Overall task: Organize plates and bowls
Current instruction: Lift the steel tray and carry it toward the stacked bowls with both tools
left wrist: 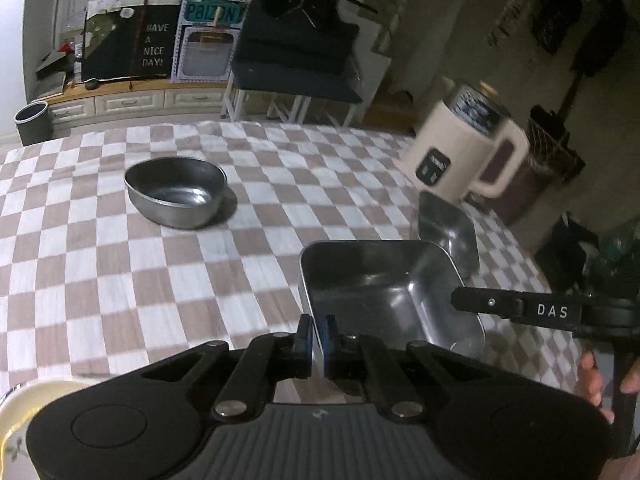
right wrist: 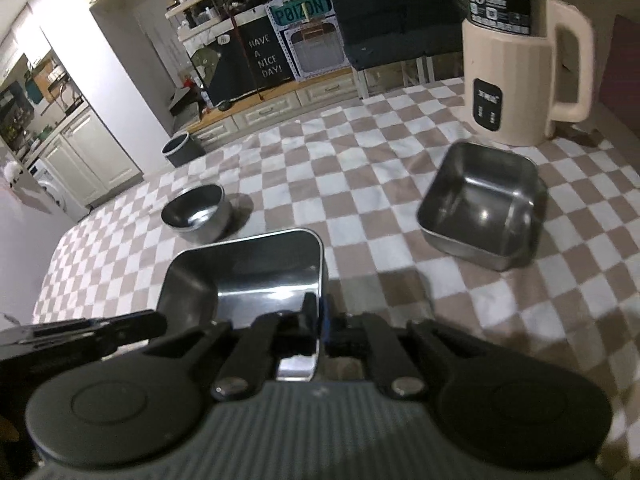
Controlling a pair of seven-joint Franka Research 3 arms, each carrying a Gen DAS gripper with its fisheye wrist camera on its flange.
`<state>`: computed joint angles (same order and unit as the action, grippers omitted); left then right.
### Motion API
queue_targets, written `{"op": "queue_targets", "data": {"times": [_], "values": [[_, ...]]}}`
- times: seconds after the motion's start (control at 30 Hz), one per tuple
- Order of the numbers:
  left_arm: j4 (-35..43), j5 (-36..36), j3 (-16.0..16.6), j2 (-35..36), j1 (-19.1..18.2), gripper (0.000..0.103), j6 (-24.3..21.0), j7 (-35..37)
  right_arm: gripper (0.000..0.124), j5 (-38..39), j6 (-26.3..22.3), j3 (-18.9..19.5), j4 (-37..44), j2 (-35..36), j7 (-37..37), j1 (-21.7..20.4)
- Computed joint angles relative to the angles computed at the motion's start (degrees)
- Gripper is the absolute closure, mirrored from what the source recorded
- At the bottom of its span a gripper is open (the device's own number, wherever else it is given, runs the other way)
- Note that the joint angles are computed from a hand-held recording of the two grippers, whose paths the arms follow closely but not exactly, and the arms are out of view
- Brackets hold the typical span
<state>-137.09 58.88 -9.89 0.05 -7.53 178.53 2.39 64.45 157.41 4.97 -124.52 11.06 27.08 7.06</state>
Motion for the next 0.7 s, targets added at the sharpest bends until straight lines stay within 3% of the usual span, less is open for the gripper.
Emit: {"op": "queue_targets", "data": {"times": [0.07,0.2,0.37,0.7], "values": [[-1.5,-4.9,-0.6,-0.5,-0.7,0.098,-0.3,4.0,0.120,-2.9,-0.5,-0.6,-1.8,-1.5,1.0,0.2],[-4.6,-21.8,-1.9,-1.3,-2.8,0.097,-1.0,18.4,0.120,-7.3,-1.3,-1.4,-4.0,-3.3,2.0,0.5],[-5.6,-32.5,-3.1,-1.3,-5.1,0.095,-2.6,27.3,0.120,-14.7,-0.4,-2.1,-5.0,-3.1,5.8,1.3],[-4.1,-35.0,-3.5,0.6,-6.9,0.094,-6.7,30.6,0.120,-24.2,0.0,-2.1,-5.8,-2.3,10.6,1.2]]}}
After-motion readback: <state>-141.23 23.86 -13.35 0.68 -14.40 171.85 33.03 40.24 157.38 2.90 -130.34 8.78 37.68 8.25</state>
